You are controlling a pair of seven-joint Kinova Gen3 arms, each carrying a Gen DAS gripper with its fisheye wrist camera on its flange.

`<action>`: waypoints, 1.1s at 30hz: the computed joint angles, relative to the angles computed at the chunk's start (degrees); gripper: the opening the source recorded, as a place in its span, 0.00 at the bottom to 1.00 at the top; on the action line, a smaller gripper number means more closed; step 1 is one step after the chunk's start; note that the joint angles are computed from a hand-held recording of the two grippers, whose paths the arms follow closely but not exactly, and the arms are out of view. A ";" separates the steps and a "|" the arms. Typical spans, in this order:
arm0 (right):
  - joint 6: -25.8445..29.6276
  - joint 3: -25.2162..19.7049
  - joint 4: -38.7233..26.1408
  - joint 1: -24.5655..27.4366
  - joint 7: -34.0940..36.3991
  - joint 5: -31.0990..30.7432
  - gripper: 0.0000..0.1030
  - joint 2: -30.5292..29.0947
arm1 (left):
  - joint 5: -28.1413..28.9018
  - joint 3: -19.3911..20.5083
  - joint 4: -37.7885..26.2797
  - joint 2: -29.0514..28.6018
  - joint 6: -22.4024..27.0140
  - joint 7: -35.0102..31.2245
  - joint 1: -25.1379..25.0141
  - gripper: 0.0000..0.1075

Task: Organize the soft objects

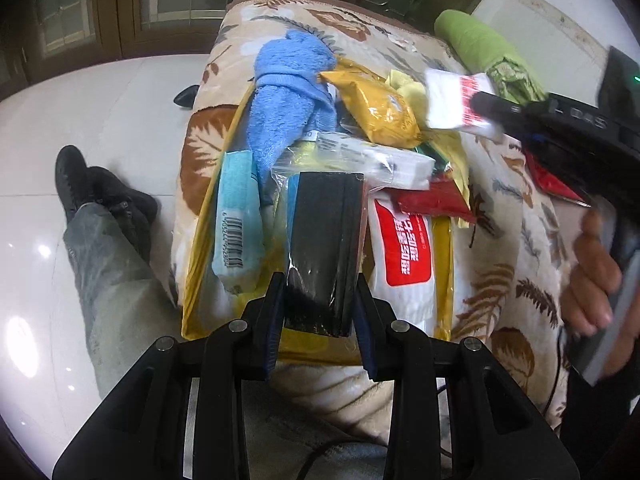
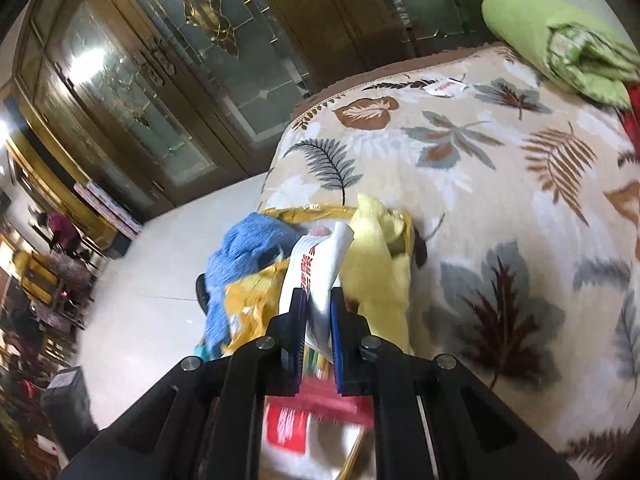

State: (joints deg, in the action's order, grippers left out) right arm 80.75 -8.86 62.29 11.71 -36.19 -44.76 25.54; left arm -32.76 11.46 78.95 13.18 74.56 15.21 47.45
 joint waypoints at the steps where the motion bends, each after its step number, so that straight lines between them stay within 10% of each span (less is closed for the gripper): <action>1: -0.81 0.12 -0.04 -0.76 -0.30 0.58 0.09 0.03 | 0.67 -0.09 0.74 -0.46 -0.96 -0.04 -0.52 0.29; 11: 0.50 -0.59 -2.30 -2.17 -4.02 2.13 0.15 2.47 | 0.15 1.11 7.29 -5.16 -9.60 1.44 -3.64 0.29; 16: 4.02 -1.32 -4.77 -0.50 -5.91 0.47 0.37 4.10 | -2.45 2.76 7.22 -5.40 -9.21 5.05 -3.23 0.37; 20: 4.36 -1.84 -3.29 2.55 -3.50 -2.56 0.51 2.56 | -8.30 2.91 1.83 -2.09 -1.60 7.13 1.54 0.64; 26: 9.52 -0.83 -1.13 8.21 -0.89 -6.82 0.52 1.18 | -12.44 2.63 -10.17 4.24 8.77 3.16 6.60 0.64; 33: 8.43 2.67 10.03 13.06 12.28 -5.81 0.64 -7.04 | -17.35 -6.71 -28.75 14.82 25.08 -4.99 17.51 0.64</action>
